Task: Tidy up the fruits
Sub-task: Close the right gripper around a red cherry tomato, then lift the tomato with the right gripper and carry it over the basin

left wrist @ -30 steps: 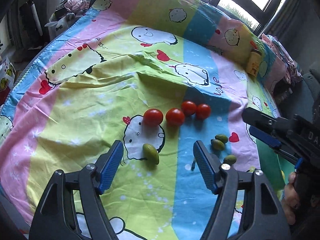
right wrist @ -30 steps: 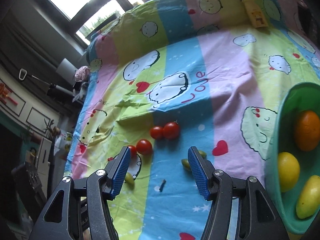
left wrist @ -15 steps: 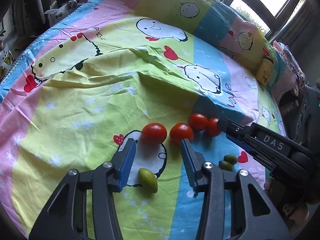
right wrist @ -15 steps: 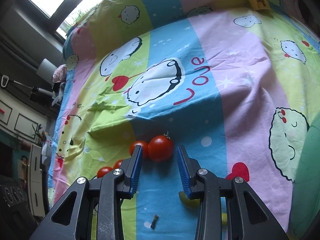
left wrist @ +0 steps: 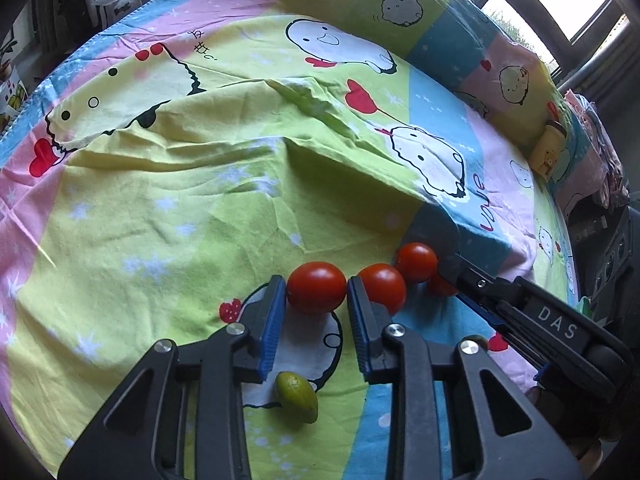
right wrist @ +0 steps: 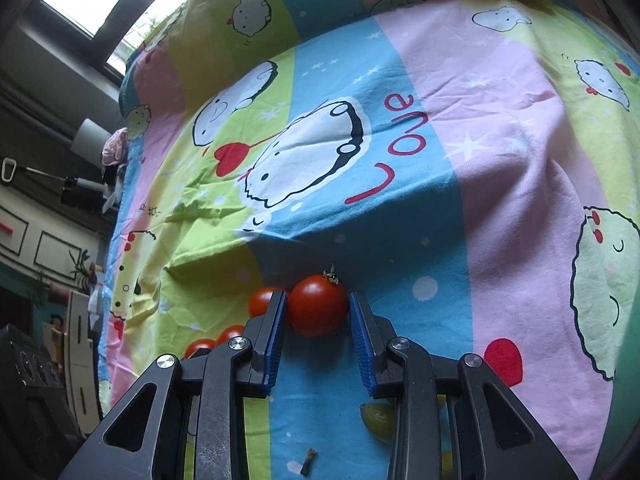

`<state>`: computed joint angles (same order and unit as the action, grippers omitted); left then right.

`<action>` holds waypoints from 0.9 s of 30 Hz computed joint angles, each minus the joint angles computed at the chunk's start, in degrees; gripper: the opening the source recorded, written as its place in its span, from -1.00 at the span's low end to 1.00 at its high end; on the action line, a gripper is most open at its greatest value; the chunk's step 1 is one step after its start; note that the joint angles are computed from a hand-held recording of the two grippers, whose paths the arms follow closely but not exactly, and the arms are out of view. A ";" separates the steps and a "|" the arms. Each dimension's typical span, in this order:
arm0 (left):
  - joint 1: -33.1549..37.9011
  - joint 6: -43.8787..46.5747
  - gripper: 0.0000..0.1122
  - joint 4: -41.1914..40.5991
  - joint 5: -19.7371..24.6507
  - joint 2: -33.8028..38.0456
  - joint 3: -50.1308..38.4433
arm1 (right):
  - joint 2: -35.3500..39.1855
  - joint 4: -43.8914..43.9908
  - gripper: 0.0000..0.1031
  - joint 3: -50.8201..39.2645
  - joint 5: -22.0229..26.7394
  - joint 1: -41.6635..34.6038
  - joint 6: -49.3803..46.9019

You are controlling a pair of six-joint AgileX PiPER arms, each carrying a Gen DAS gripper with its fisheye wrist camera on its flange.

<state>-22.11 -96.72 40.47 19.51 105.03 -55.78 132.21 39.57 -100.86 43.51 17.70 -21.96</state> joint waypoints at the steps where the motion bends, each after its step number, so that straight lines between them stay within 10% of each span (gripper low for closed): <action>1: -0.26 -0.07 -0.45 0.50 0.47 0.17 -0.18 | 0.00 0.11 -0.35 0.05 -0.07 0.00 -0.08; 27: -7.78 -11.96 -0.47 14.76 6.16 -4.72 -0.34 | -10.75 8.09 -0.35 12.06 -4.80 -2.74 -8.95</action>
